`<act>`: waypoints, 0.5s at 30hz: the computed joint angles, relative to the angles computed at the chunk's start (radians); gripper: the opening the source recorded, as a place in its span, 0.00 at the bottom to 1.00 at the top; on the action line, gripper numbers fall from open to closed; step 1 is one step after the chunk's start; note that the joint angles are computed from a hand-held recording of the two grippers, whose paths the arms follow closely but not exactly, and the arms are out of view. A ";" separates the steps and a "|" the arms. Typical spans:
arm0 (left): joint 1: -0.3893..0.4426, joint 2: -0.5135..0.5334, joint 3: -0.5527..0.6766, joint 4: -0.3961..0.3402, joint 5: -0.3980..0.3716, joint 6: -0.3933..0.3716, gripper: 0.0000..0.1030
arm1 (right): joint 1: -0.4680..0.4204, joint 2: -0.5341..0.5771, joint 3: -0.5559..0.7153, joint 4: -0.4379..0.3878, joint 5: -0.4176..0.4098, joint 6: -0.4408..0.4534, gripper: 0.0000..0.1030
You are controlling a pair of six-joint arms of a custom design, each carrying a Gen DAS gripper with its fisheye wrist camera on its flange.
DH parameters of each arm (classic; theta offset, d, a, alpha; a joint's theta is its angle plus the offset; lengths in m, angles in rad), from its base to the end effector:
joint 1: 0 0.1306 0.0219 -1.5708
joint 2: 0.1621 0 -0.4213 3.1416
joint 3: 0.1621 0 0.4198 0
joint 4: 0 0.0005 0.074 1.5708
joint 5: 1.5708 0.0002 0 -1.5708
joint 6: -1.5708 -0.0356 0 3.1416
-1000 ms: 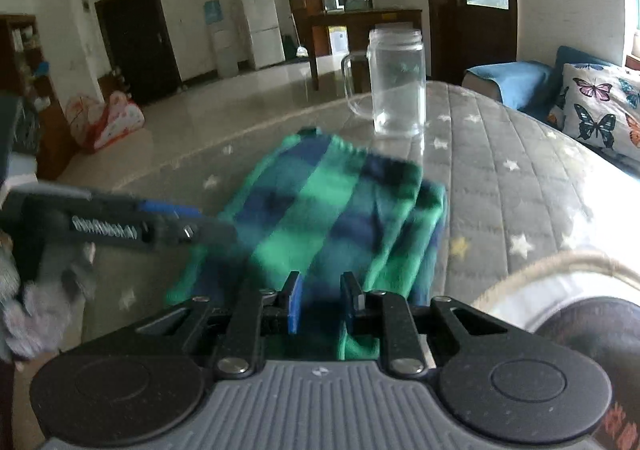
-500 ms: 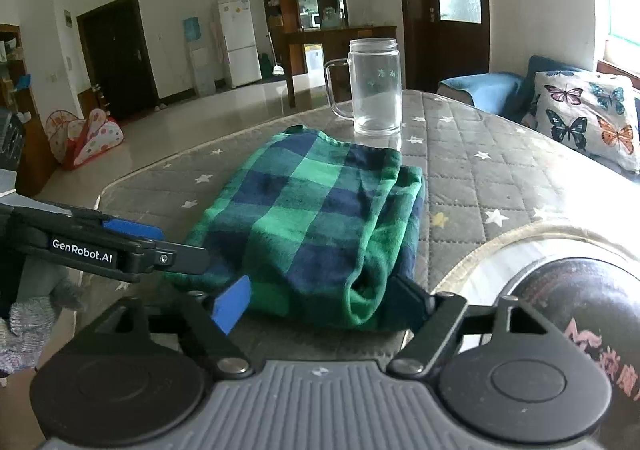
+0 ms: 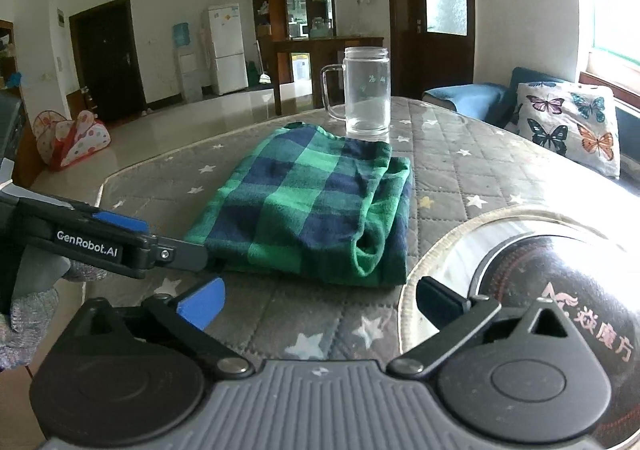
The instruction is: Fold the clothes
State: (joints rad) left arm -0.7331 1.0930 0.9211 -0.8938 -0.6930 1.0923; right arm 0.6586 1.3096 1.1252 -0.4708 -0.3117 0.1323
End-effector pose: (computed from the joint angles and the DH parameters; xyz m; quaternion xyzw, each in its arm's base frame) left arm 0.2776 -0.2201 0.3704 -0.2462 0.8809 0.0152 0.4039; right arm 0.3719 0.3010 0.4070 -0.4047 0.7913 0.2480 0.3854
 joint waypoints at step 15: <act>-0.063 0.021 0.019 -0.092 -0.014 0.126 1.00 | 0.008 -0.059 -0.068 -0.003 0.028 -0.018 1.00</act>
